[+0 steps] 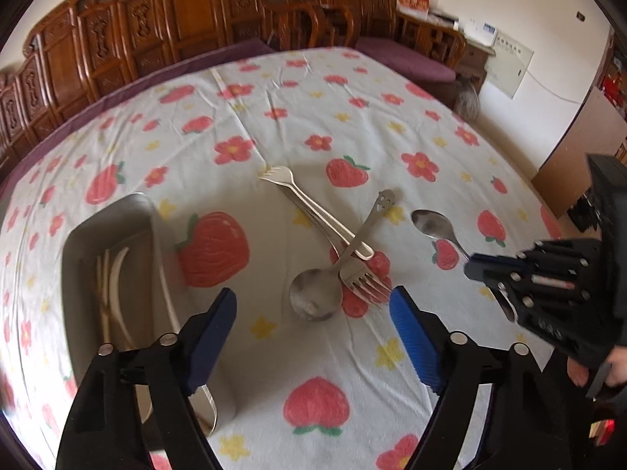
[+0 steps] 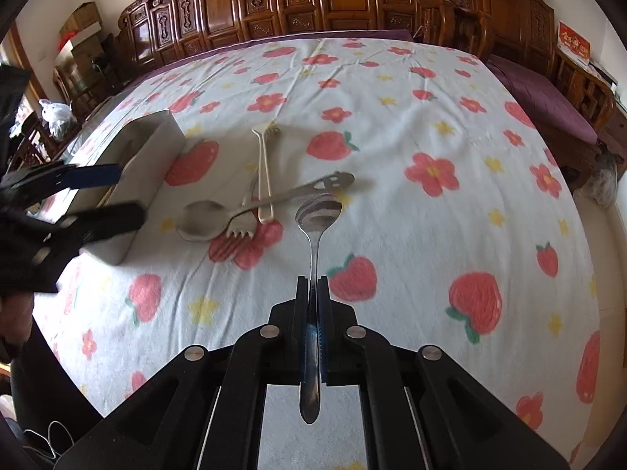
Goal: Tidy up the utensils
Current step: 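Lift the teaspoon with the right tool while the left tool grasps a metal fork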
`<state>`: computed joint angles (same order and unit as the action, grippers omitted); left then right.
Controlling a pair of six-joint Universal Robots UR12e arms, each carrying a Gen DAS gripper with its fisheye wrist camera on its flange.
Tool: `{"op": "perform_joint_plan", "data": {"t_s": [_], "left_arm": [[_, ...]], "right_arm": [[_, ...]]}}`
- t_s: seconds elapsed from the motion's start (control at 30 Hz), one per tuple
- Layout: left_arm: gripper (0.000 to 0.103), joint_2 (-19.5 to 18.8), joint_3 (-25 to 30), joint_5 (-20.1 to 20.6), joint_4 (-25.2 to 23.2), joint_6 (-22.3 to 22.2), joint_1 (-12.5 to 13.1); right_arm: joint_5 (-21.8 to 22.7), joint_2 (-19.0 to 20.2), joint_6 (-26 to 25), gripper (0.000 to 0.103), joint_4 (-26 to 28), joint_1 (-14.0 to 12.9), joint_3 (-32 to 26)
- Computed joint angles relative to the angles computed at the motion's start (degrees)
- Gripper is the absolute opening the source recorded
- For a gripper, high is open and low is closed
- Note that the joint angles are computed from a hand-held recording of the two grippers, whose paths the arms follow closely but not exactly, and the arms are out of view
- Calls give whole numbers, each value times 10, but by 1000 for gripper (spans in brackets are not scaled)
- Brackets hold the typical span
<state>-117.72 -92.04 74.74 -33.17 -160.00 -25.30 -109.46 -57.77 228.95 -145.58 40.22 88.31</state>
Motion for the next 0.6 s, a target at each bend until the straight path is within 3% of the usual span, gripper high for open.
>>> {"op": "perform_joint_plan", "data": {"t_s": [0.27, 0.6], "left_arm": [[69, -43, 80, 12, -136, -6, -8], [53, -71, 122, 44, -206, 4, -17]], "right_arm": [[1, -7, 16, 5, -21, 2, 24], [4, -13, 29, 5, -48, 3, 43]]}}
